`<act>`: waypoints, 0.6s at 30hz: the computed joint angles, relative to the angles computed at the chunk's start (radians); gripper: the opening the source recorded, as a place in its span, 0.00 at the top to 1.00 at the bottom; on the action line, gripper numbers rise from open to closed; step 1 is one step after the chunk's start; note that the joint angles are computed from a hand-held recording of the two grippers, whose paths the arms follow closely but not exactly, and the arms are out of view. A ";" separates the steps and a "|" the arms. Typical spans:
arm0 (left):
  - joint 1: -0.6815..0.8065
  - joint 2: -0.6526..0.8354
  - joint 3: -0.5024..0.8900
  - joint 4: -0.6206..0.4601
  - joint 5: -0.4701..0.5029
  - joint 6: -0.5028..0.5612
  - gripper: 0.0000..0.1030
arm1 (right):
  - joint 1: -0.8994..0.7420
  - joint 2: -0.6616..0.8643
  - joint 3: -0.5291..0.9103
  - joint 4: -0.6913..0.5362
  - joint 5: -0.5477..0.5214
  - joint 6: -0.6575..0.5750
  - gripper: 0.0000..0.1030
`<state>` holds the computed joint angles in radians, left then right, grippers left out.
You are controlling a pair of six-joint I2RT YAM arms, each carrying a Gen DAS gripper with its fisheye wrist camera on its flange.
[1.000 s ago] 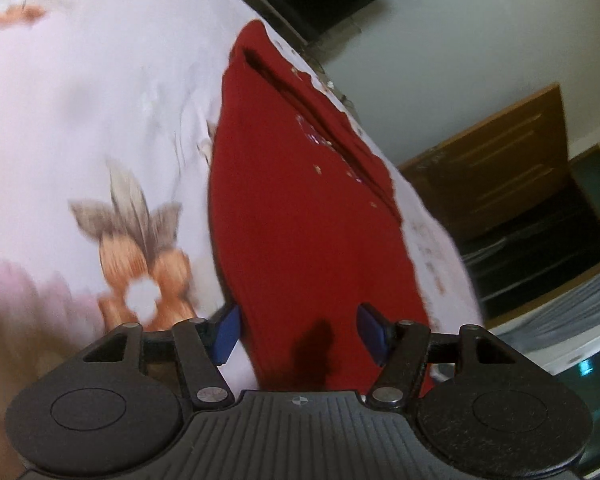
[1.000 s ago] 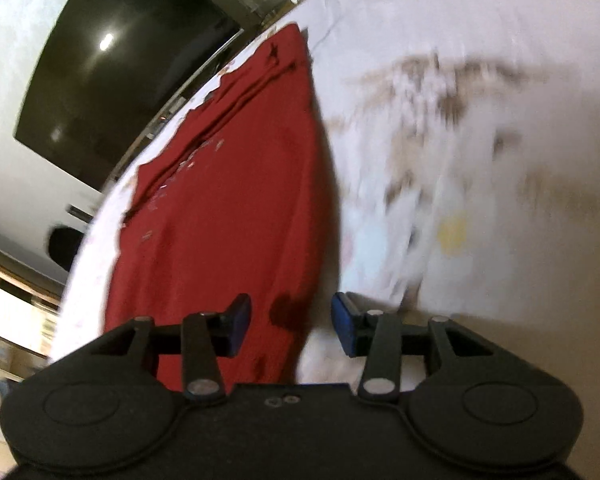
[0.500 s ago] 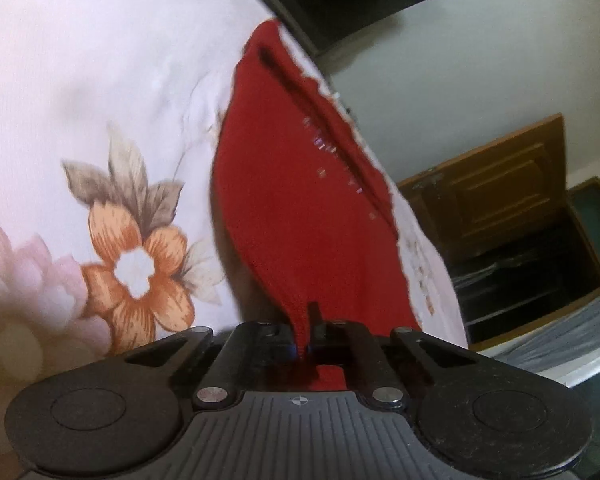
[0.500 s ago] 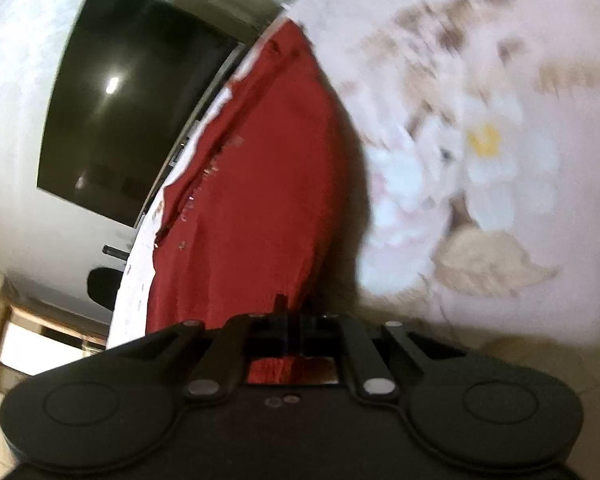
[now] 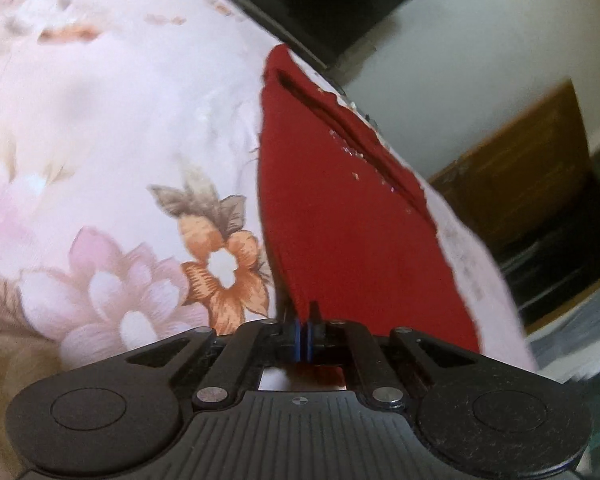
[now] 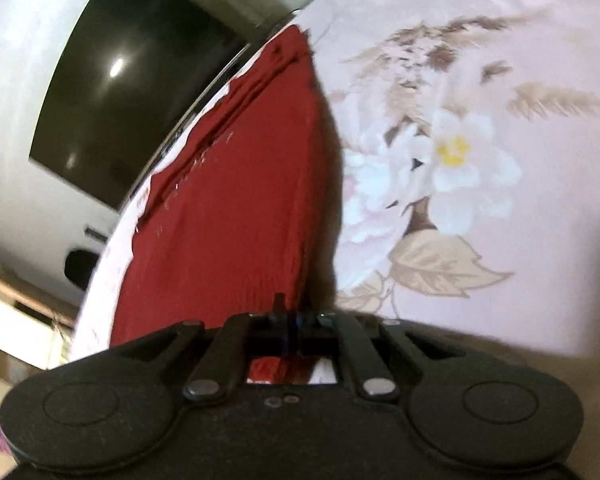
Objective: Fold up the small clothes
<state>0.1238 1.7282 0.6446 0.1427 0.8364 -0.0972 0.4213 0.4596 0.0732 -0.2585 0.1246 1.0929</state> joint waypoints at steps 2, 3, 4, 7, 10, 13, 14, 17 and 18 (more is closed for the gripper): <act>-0.009 0.000 -0.004 0.020 -0.010 -0.015 0.97 | 0.038 0.080 0.037 0.012 0.040 -0.033 0.96; -0.010 0.002 -0.006 0.029 -0.010 -0.024 0.97 | 0.035 0.115 0.051 0.025 0.036 -0.049 0.96; -0.010 0.002 -0.006 0.037 -0.011 -0.034 0.97 | 0.020 0.128 0.054 0.036 0.019 -0.057 0.96; -0.002 -0.039 -0.037 0.053 -0.009 -0.059 0.97 | 0.011 0.150 0.083 0.020 0.015 -0.065 0.95; 0.020 -0.064 -0.061 0.097 0.027 -0.099 0.97 | 0.051 0.088 0.106 -0.062 0.067 -0.080 0.95; 0.018 -0.118 -0.067 0.108 0.028 -0.103 0.97 | 0.087 0.094 0.155 -0.085 0.126 -0.110 0.95; 0.011 -0.128 -0.061 0.121 0.023 -0.116 0.97 | 0.103 0.109 0.179 -0.089 0.155 -0.123 0.95; 0.002 -0.132 -0.032 0.168 0.026 -0.162 0.97 | 0.128 0.148 0.241 -0.091 0.226 -0.171 0.95; -0.001 -0.125 -0.014 0.178 0.028 -0.177 0.97 | 0.132 0.157 0.261 -0.089 0.244 -0.188 0.95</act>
